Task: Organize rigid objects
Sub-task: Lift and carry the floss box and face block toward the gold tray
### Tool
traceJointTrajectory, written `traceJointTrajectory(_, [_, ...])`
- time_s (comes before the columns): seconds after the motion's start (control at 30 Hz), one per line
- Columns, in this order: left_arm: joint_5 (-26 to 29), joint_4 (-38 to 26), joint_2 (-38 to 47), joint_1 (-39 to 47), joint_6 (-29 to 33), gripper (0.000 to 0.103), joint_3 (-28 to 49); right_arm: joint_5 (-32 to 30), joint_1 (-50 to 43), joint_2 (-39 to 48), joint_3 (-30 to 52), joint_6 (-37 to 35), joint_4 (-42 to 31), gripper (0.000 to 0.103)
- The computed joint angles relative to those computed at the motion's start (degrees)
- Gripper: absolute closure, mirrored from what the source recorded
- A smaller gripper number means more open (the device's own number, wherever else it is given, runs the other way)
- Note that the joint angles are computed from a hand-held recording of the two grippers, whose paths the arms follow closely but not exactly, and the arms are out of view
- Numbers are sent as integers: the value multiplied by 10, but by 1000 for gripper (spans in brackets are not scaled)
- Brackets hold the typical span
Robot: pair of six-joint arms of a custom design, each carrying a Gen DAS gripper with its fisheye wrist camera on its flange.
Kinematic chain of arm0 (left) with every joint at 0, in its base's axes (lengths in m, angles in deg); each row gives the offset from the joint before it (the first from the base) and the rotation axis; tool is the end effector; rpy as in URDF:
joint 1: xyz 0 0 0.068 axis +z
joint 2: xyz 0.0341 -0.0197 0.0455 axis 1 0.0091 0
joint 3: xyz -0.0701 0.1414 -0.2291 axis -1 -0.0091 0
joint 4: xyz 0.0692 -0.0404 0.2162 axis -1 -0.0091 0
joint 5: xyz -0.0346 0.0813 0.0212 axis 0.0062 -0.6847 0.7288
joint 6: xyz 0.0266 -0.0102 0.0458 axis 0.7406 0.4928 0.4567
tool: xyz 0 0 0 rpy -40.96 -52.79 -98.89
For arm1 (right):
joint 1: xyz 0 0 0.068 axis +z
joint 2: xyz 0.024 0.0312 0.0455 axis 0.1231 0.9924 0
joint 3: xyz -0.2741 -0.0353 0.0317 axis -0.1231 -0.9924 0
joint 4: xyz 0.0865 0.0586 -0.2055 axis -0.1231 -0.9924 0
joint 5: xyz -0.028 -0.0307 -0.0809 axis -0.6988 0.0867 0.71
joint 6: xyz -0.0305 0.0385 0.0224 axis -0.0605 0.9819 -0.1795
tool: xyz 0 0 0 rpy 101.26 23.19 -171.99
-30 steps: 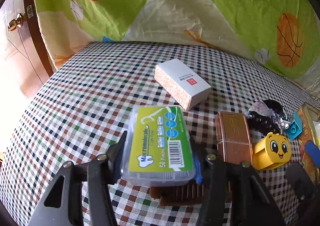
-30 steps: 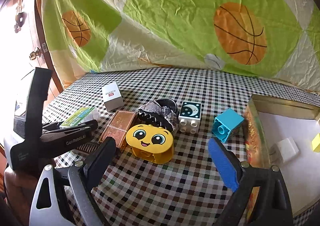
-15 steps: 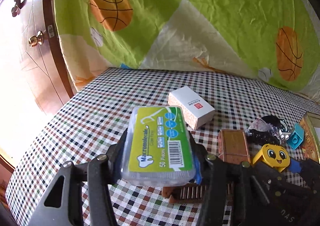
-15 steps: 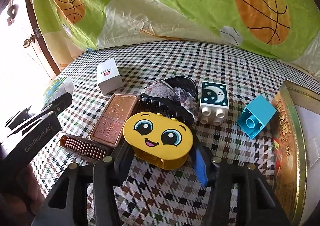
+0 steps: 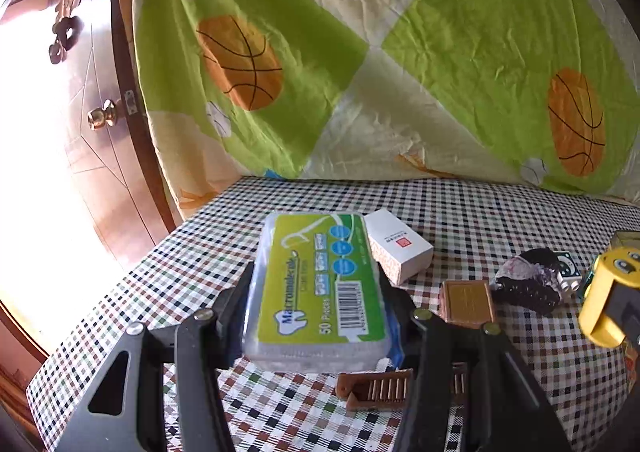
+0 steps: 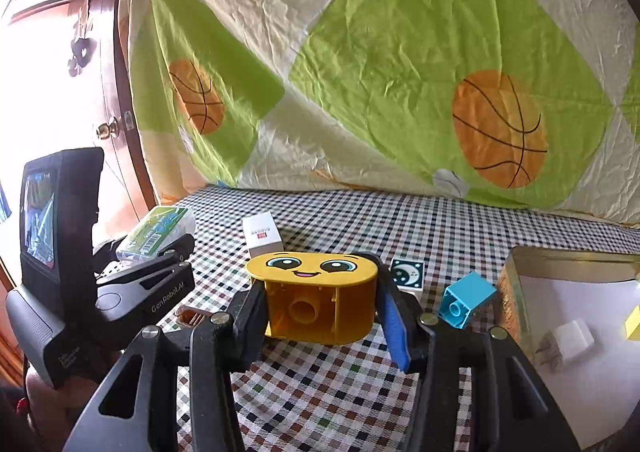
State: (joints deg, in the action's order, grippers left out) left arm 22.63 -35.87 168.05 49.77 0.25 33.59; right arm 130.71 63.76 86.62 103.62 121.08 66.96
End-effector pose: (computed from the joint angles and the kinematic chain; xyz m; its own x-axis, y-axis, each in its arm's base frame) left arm 0.2602 -0.1961 0.1276 -0.4638 0.2163 -0.8591 0.2358 0.9649 0.1157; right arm 0.1508 0.1761 0.1355 -0.4167 0.1712 -0.8928 0.2151 0.9728 0.0861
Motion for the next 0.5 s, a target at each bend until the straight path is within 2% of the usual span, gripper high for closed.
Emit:
traceJointTrajectory(0.2, [-48,50,-5,-24,16,50,-23,65,19,-30,-12,40,-36,51])
traceJointTrajectory(0.5, [-49,59,-7,-36,10,50,-30,85,26,-66,-35,95,-81,51])
